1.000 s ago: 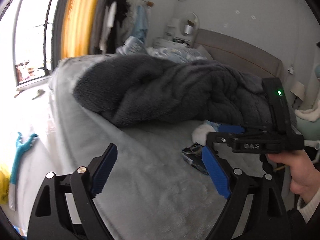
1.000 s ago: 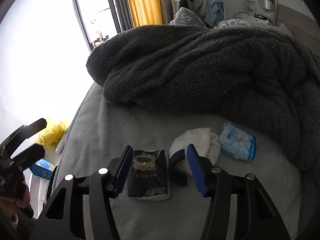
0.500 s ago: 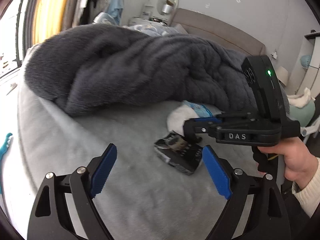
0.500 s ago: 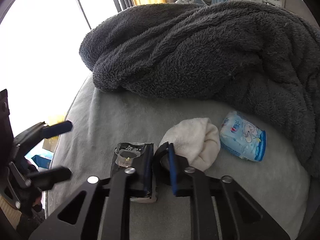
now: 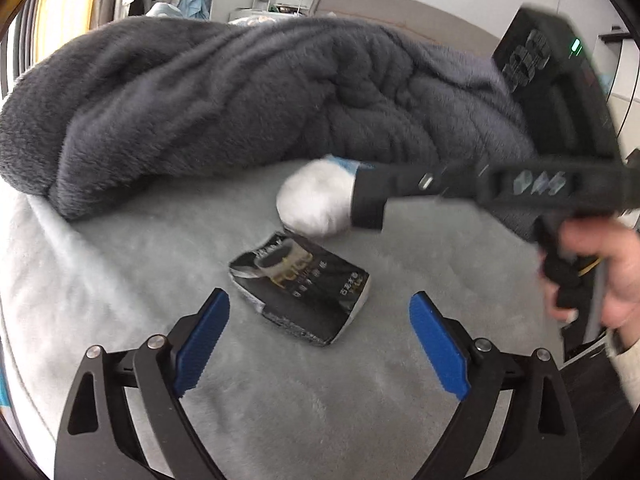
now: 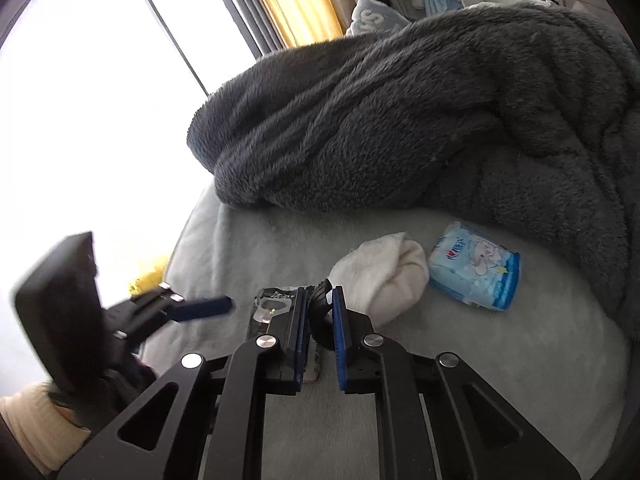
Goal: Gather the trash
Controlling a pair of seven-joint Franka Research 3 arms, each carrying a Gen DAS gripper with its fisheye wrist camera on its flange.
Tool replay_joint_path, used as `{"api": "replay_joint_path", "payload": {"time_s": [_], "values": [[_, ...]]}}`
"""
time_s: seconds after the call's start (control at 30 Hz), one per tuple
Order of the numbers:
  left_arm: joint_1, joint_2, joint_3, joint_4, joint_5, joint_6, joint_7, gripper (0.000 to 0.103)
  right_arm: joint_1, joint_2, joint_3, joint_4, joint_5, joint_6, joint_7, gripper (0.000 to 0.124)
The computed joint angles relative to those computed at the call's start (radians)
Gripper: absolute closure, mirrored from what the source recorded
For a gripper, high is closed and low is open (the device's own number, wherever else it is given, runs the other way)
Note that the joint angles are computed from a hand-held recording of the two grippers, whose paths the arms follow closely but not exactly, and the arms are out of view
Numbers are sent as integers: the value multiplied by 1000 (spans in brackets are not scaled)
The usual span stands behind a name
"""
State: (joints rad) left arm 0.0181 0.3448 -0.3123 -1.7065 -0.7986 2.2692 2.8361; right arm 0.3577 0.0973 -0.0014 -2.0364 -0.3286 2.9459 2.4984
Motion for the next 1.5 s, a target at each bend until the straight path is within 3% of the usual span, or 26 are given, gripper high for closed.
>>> {"api": "replay_joint_path", "payload": {"time_s": [0.2, 0.33, 0.57, 0.67, 0.7, 0.77, 0.83, 0.9, 0.93, 0.97, 1.2, 1.5], "values": [[-20, 24, -11, 8, 1, 86, -42, 9, -28, -69, 11, -82, 10, 60, 5, 113], [-19, 42, -20, 27, 14, 90, -79, 8, -54, -73, 40, -103, 72, 88, -40, 114], [-33, 56, -37, 26, 58, 123, -107, 8, -66, -104, 55, -139, 64, 91, -34, 118], [-39, 65, -41, 30, 78, 139, -129, 8, -84, -120, 69, -156, 71, 84, -38, 118], [-41, 69, -43, 32, 84, 145, -138, 8, -79, -114, 72, -154, 127, 69, -93, 118], [-44, 78, -46, 38, 99, 156, -157, 9, -92, -116, 77, -146, 29, 20, -21, 117], [-57, 86, -40, 41, 138, 176, -192, 16, -95, -118, 79, -151, 45, 3, -31, 117], [-61, 92, -41, 43, 172, 189, -220, 16, -96, -119, 82, -148, 44, -41, -36, 98], [-58, 92, -45, 42, 179, 195, -224, 18, -98, -118, 85, -144, 2, -62, -3, 66], [-56, 93, -49, 40, 185, 201, -228, 19, -99, -118, 85, -146, -14, -58, 7, 54], [-12, 89, -73, 48, 150, 193, -245, 35, -84, -82, 78, -113, -5, -67, -20, 54], [23, 51, -57, 31, 84, 203, -243, 39, -12, 20, 44, 13, -59, -163, -21, 54]]}}
